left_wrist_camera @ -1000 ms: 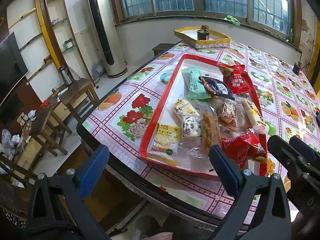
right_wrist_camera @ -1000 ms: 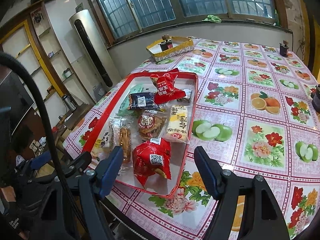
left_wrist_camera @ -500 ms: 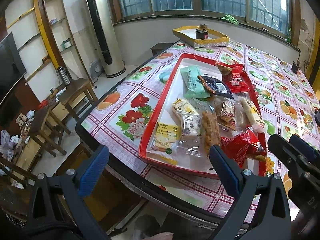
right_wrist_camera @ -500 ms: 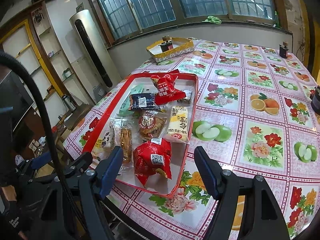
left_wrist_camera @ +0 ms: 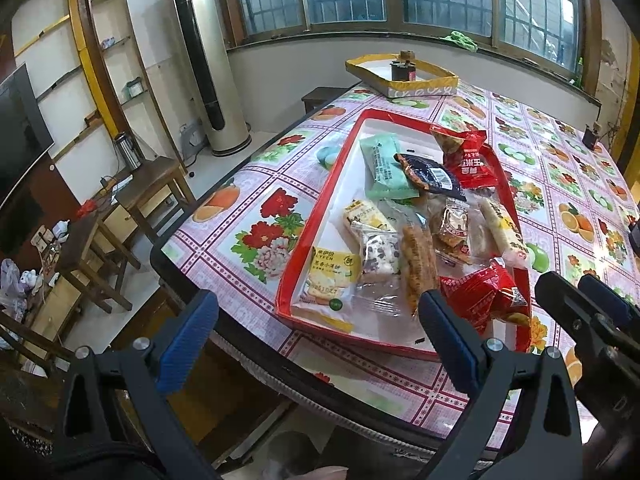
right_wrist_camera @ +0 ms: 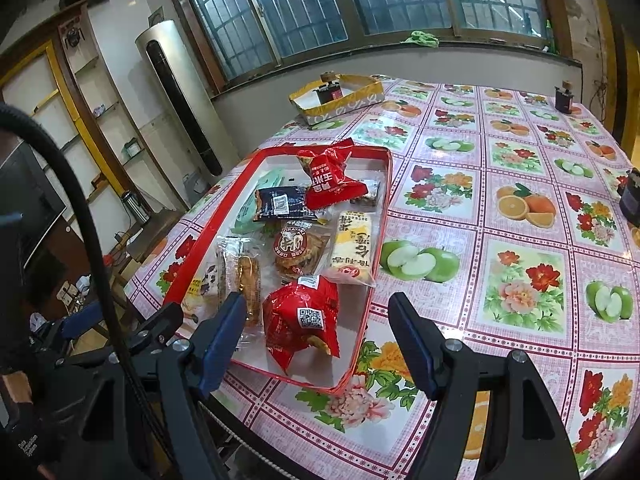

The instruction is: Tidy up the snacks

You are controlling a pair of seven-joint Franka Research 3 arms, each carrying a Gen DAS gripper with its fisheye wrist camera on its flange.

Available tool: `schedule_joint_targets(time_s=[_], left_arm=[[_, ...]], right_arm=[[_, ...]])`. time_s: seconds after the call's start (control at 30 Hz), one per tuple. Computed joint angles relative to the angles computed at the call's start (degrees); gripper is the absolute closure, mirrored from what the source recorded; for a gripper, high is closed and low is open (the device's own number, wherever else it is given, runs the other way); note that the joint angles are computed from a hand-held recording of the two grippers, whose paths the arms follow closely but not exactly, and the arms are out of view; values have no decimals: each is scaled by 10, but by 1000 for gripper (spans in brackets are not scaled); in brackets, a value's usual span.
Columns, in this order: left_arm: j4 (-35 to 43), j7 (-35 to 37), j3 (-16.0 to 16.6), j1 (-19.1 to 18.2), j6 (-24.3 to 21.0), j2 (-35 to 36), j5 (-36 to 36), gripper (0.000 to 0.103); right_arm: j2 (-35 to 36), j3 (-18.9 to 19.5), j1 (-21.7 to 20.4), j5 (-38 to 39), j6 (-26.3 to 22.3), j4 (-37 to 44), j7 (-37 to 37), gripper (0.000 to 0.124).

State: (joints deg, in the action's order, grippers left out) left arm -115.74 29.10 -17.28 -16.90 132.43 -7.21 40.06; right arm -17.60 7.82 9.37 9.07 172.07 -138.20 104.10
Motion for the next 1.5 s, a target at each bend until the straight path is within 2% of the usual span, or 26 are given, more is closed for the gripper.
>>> schedule_joint_targets(time_s=[0.37,1.07,1.5], left_arm=[[-9,-5,-2,3,9,-7,14,3],[-2,-8,-1,1,-3,-2,15,3],[-11,2,2,5,5,-5,12,3]], right_arm=[[-6,15,-16,-23,3,-2,18,51],[-3,10,-11,-23,3,-1,25,51],[3,8,-5,-19,2,3,22,51]])
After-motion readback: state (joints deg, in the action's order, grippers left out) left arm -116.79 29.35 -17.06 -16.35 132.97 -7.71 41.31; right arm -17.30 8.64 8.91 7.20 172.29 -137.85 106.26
